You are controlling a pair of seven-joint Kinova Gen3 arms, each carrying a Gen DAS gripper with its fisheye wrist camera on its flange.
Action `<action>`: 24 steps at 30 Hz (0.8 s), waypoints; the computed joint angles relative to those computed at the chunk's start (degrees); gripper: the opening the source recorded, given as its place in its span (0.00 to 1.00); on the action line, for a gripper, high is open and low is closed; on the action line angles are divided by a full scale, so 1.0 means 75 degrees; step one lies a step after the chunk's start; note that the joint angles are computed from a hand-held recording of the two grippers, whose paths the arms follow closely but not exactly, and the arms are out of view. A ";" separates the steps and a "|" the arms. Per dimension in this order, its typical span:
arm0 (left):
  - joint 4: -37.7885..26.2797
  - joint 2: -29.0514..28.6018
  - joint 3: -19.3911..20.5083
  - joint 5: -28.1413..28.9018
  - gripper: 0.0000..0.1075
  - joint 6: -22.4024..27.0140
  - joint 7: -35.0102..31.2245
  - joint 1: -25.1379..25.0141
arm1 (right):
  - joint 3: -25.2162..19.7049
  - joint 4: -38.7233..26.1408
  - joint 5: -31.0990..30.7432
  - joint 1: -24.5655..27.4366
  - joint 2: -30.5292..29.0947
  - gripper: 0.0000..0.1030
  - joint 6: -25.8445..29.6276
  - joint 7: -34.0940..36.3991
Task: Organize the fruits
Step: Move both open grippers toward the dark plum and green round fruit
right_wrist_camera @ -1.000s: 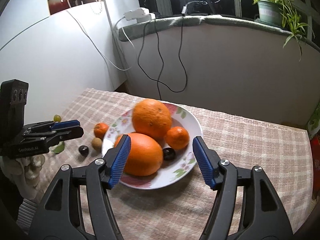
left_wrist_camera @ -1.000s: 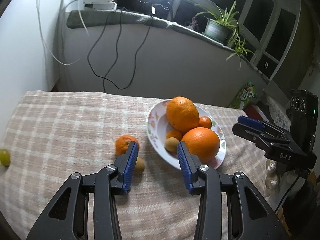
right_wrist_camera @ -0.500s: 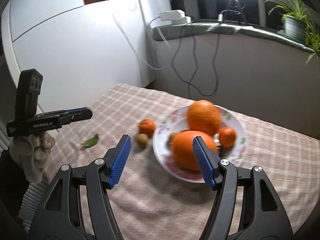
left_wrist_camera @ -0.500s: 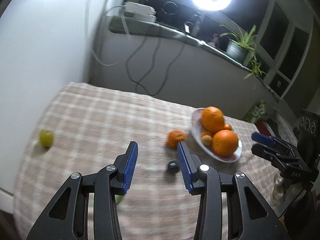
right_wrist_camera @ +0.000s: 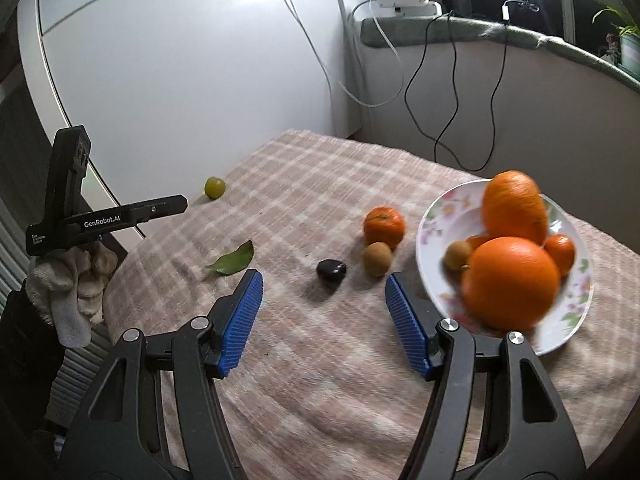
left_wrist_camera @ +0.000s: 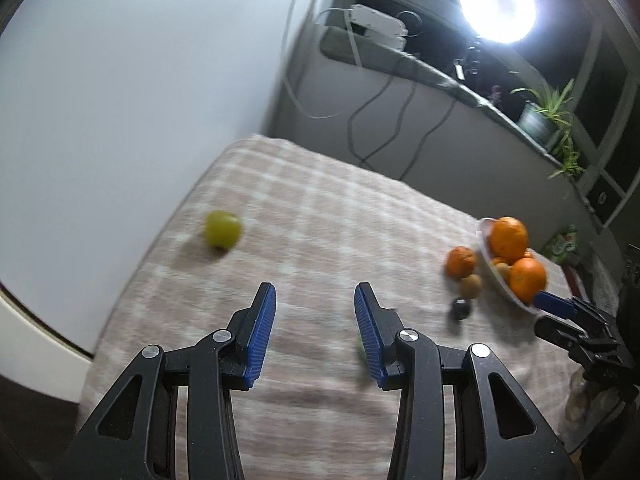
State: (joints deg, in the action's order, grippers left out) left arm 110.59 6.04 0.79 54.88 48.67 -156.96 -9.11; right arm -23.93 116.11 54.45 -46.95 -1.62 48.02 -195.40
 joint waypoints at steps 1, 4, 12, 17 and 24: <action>0.0004 0.0013 0.0008 -0.0093 0.37 -0.0225 0.0055 0.0061 | 0.0016 -0.0016 0.0014 0.0011 0.0060 0.64 -0.0067 -0.0015; -0.0021 0.0095 0.0089 -0.0287 0.37 -0.0807 0.0192 0.0198 | 0.0121 -0.0135 0.0000 -0.0008 0.0311 0.59 -0.0191 0.0065; -0.0174 0.0319 0.0450 -0.1166 0.37 -0.2297 0.0869 0.0636 | 0.0551 -0.0208 -0.0126 -0.0126 0.0639 0.49 -0.0473 0.0080; -0.0318 0.0518 0.0677 -0.1752 0.37 -0.2680 0.1322 0.0719 | 0.0701 -0.0161 -0.0184 -0.0051 0.0689 0.45 -0.0739 0.0126; -0.0386 0.0665 0.0893 -0.2368 0.37 -0.3040 0.1872 0.0689 | 0.0850 -0.0342 -0.0399 -0.0048 0.0905 0.42 -0.0782 0.0484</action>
